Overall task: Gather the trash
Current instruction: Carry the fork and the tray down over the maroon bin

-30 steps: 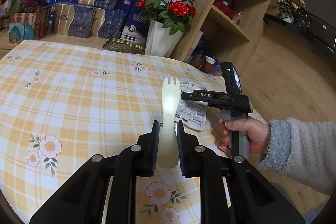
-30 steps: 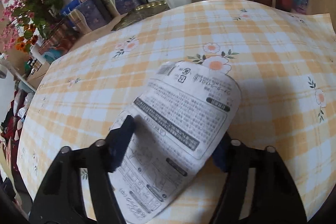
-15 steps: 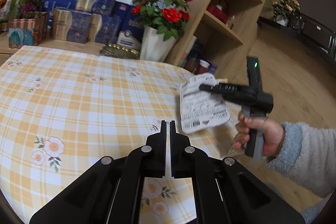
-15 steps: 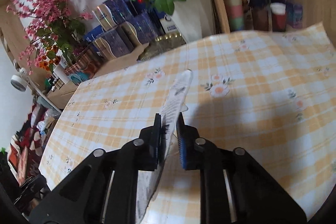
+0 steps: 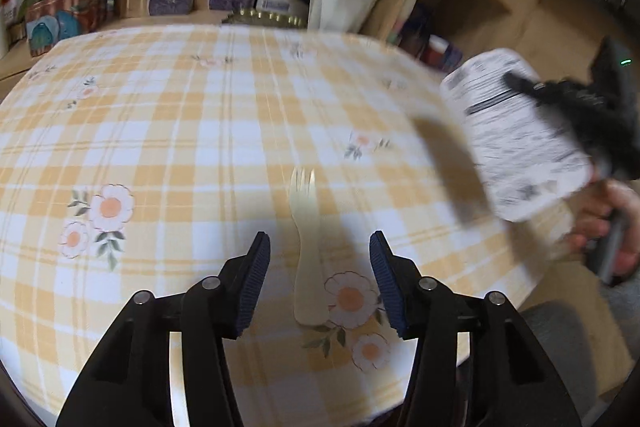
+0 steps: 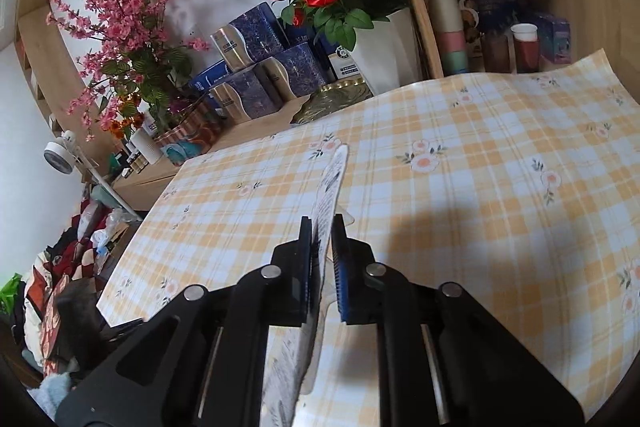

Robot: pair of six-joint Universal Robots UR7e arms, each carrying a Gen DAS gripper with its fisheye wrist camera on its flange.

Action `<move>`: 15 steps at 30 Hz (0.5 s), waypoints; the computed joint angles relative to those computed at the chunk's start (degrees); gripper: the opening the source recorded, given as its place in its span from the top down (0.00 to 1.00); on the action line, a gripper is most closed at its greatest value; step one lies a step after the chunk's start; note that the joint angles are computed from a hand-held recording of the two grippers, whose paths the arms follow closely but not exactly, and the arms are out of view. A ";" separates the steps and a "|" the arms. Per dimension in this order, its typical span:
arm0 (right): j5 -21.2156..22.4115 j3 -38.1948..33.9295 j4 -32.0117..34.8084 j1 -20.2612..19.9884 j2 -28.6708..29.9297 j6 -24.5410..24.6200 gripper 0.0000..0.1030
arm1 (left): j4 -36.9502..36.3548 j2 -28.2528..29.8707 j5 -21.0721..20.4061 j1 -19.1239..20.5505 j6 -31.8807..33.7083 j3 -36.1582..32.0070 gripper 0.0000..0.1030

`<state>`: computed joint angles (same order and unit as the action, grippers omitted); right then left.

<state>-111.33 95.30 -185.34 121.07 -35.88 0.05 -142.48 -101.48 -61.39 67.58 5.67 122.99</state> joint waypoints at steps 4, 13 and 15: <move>0.11 2.73 -1.75 0.29 -1.44 0.04 0.88 | -1.95 3.39 4.30 -0.18 0.67 -0.25 0.70; -0.64 8.95 -5.81 2.06 -5.13 -0.63 0.89 | 1.65 1.70 3.39 -2.03 -0.48 -0.09 0.87; -1.04 10.09 -6.38 2.70 -5.63 -0.97 0.89 | 2.85 -0.38 3.20 -3.50 -1.50 0.49 0.87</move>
<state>-112.36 105.39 -191.72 123.77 -41.51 -0.92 -139.64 -101.85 -58.19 64.08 4.17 123.48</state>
